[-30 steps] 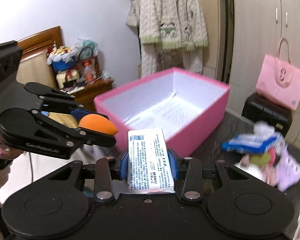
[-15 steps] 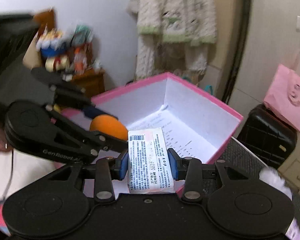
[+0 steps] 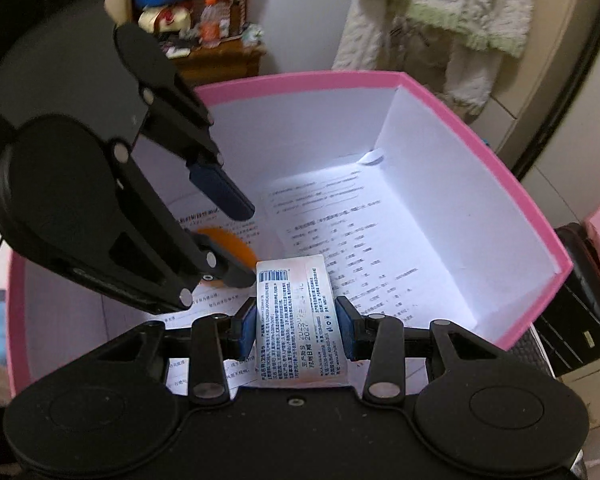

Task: Organize soft objects
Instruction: 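Open both tools to drop the sponge and packet into the box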

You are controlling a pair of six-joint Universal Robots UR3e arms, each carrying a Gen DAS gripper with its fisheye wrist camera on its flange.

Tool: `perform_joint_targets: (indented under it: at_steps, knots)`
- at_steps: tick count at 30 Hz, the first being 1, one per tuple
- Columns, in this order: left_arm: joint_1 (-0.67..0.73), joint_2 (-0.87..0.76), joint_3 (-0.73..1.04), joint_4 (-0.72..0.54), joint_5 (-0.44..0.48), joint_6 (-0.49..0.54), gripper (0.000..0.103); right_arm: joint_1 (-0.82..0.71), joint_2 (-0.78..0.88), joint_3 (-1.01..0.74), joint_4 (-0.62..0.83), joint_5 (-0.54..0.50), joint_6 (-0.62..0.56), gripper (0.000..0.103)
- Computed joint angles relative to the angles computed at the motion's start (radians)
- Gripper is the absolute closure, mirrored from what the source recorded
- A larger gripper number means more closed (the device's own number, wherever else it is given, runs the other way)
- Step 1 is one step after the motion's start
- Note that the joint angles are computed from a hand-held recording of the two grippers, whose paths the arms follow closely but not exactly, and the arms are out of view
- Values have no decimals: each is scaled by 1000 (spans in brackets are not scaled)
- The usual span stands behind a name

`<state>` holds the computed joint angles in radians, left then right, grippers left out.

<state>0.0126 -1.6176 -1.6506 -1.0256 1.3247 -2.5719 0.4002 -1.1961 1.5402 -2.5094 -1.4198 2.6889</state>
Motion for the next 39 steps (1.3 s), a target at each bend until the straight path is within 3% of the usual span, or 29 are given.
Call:
perform_joint_targets:
  at_steps: [5, 7, 8, 14, 20, 26, 33, 39]
  knots:
    - [8, -31, 41, -36, -8, -12, 61, 12, 25, -36, 23, -26, -10, 53]
    - [13, -10, 22, -24, -20, -3, 57, 17, 24, -37, 21, -36, 1, 38]
    - [19, 8, 8, -20, -31, 6, 54, 20, 14, -26, 10, -42, 4, 35]
    - [54, 170, -109, 27, -66, 62, 41, 44, -79, 65, -40, -69, 36, 34]
    - [101, 332, -149, -74, -99, 107, 40, 80, -199, 153, -55, -101, 80, 31]
    - [146, 524, -189, -176, -165, 152, 30, 110, -340, 259, -70, -113, 133, 29]
    - [103, 692, -213, -267, -172, 192, 24, 130, -564, 408, -45, -138, 199, 28]
    - [-16, 771, -228, -259, -137, 140, 21, 109, -871, 580, 23, -151, 254, 28]
